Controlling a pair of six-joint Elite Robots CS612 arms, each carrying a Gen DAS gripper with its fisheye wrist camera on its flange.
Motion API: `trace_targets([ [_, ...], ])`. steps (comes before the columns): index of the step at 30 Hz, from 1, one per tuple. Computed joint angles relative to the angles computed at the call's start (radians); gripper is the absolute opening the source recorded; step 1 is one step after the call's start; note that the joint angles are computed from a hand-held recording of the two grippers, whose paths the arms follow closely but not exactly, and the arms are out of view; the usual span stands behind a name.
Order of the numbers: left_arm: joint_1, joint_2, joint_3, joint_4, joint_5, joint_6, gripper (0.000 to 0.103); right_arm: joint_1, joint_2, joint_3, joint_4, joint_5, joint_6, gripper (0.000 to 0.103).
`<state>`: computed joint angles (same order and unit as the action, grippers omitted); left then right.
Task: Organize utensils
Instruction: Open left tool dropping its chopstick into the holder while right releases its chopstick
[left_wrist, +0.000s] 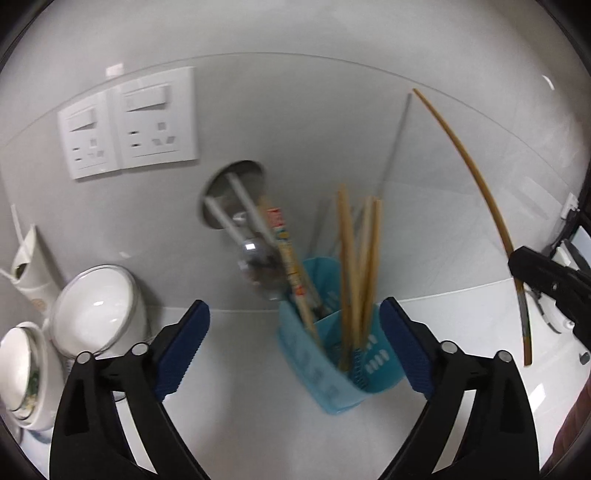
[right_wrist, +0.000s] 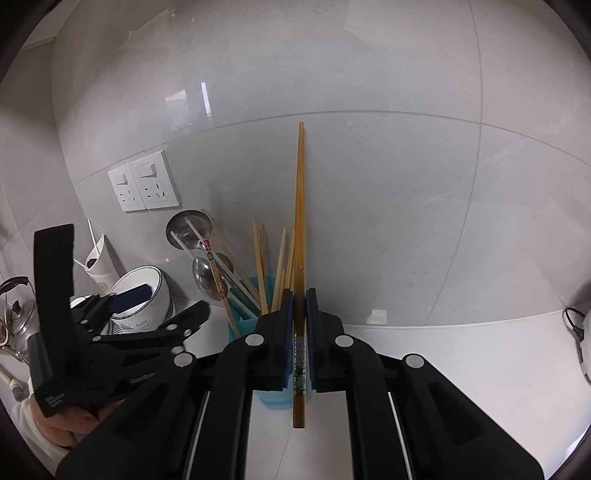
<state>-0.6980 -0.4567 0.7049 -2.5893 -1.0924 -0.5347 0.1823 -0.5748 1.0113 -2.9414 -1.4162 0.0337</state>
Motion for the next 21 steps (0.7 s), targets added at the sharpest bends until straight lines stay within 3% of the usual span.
trace_targets([
  [5, 0.002, -0.046, 0.072, 0.001, 0.028, -0.008, 0.094, 0.001, 0.012, -0.015, -0.032, 0.035, 0.001, 0.006],
  [12, -0.002, -0.061, 0.087, 0.024, 0.050, -0.028, 0.097, 0.010, 0.043, -0.062, -0.076, 0.073, -0.020, 0.006],
  [21, 0.005, -0.087, 0.125, 0.040, 0.062, -0.045, 0.097, 0.020, 0.105, -0.161, -0.008, 0.073, -0.045, 0.006],
])
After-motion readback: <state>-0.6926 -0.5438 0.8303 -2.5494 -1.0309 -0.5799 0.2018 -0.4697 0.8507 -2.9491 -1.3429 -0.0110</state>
